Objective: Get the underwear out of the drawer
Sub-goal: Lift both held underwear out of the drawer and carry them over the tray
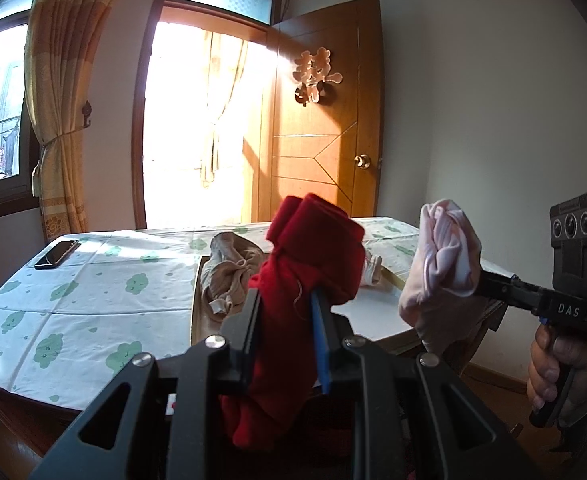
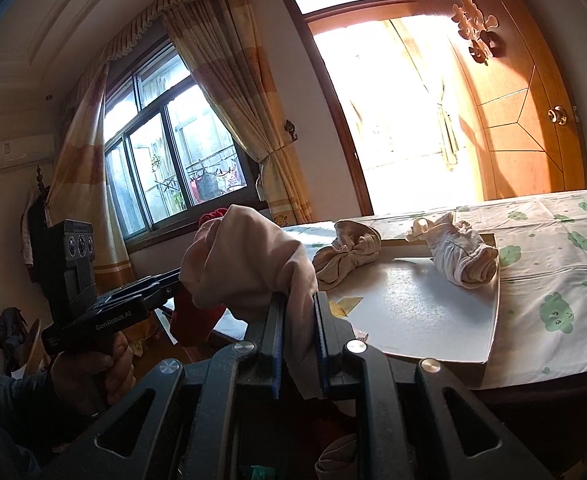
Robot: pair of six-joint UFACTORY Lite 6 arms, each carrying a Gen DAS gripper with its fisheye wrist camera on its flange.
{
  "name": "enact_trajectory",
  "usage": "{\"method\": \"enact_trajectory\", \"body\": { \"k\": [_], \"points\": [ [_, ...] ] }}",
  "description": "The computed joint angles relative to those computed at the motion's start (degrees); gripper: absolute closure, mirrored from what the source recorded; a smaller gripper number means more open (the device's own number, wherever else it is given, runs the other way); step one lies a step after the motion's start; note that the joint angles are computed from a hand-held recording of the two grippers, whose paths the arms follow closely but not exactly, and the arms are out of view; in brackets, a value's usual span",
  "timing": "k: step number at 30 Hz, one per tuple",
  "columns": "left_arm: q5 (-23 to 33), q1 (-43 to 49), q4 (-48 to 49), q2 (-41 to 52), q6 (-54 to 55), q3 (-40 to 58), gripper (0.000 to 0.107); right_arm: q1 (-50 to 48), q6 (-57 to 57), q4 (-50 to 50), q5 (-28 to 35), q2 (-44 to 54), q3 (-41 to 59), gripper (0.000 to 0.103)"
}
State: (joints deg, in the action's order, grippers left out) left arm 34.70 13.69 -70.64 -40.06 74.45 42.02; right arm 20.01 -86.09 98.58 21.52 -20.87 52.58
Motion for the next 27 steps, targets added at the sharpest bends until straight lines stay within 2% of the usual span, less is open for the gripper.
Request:
{"method": "enact_trajectory", "body": {
  "k": [7,18,22,27],
  "points": [
    [-5.9,-6.9,3.6,10.4,-4.4,9.5,0.085,-3.1,14.0,-13.1,1.0,8.7,12.8,0.088],
    [-10.5,-13.2,12.9,27.0,-16.4,25.0,0.085,-7.3,27.6,-22.6,3.5,21.6,27.0,0.088],
    [-10.9,-14.2,17.1,33.1,-21.8,30.9,0.085,-8.7,33.1,-26.1,4.8,26.7,32.7,0.088],
    [-8.7,-13.9,21.3,42.0,-29.6,39.8,0.085,-9.9,43.4,-34.5,6.7,34.0,42.0,0.088]
  ]
}}
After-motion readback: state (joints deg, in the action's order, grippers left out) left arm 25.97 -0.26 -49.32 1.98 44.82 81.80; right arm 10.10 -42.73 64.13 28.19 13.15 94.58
